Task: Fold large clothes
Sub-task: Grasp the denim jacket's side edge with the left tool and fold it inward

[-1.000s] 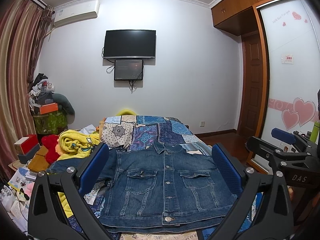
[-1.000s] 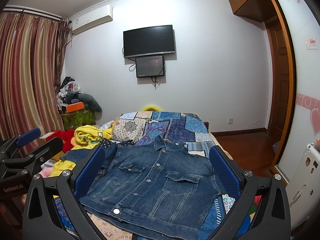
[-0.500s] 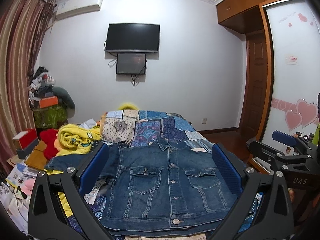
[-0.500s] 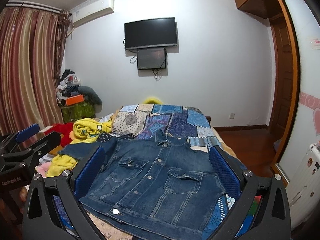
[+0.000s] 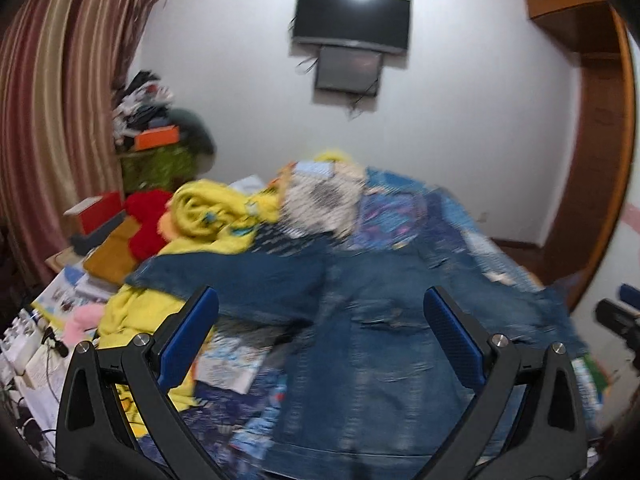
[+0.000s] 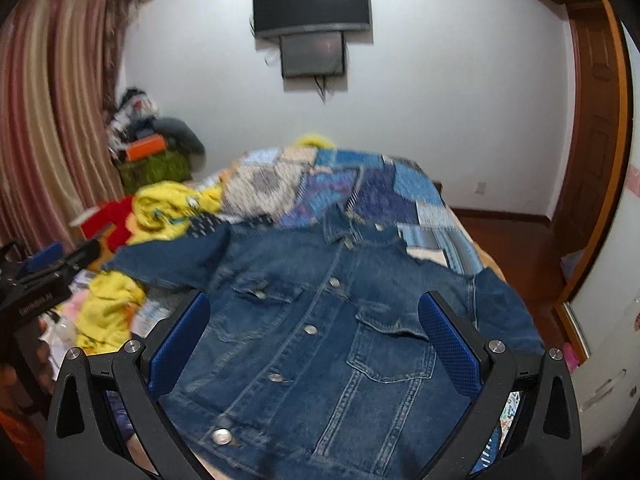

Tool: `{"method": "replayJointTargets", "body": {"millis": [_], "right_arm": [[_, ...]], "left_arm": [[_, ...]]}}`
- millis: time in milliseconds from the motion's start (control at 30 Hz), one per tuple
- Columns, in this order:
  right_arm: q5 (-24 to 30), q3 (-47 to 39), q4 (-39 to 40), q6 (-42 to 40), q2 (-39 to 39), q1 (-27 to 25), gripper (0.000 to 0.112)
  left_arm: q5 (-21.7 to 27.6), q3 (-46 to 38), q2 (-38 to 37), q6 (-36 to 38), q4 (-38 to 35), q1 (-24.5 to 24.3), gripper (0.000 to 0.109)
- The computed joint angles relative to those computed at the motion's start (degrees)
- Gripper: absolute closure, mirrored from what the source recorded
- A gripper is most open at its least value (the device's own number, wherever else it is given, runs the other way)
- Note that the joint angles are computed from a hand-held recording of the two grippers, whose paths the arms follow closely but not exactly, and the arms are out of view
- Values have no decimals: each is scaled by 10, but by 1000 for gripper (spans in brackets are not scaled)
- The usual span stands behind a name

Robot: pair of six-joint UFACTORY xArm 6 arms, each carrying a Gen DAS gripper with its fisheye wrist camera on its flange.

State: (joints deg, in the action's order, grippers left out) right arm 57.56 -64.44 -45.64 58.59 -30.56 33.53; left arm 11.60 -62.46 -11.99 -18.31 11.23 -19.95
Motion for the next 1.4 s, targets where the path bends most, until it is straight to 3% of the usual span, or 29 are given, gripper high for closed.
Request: {"method": "replayJointTargets", "body": {"millis": [67, 167, 333, 433, 667, 800, 933, 1000, 1133, 1267, 1400], "right_arm": [[18, -8, 11, -2, 21, -13, 9], [32, -12, 44, -12, 41, -37, 9], [36, -11, 124, -44, 58, -82, 9], [31, -6, 144, -50, 61, -100, 9], [21, -19, 156, -80, 90, -124, 9], [14, -29, 168, -90, 102, -130, 9], [16, -36, 171, -98, 112, -131, 9], [16, -37, 176, -103, 113, -133, 9], [16, -38, 183, -110, 112, -136, 9], [9, -33, 188, -110, 103, -141, 9], [5, -29, 190, -109, 92, -146, 9]], "left_arm": [[11, -11, 27, 33, -37, 17, 6], [44, -39, 78, 119, -148, 39, 6], [169, -129, 173, 290, -385, 85, 6], [229, -191, 229, 277, -409, 106, 6], [310, -339, 365, 267, -453, 135, 6], [373, -423, 436, 269, -541, 156, 20], [377, -473, 477, 244, -555, 161, 34], [378, -498, 494, 222, -543, 162, 45], [366, -554, 526, 154, -450, 157, 65], [383, -630, 552, 39, -259, 141, 93], [371, -678, 549, -10, -84, 106, 100]]}}
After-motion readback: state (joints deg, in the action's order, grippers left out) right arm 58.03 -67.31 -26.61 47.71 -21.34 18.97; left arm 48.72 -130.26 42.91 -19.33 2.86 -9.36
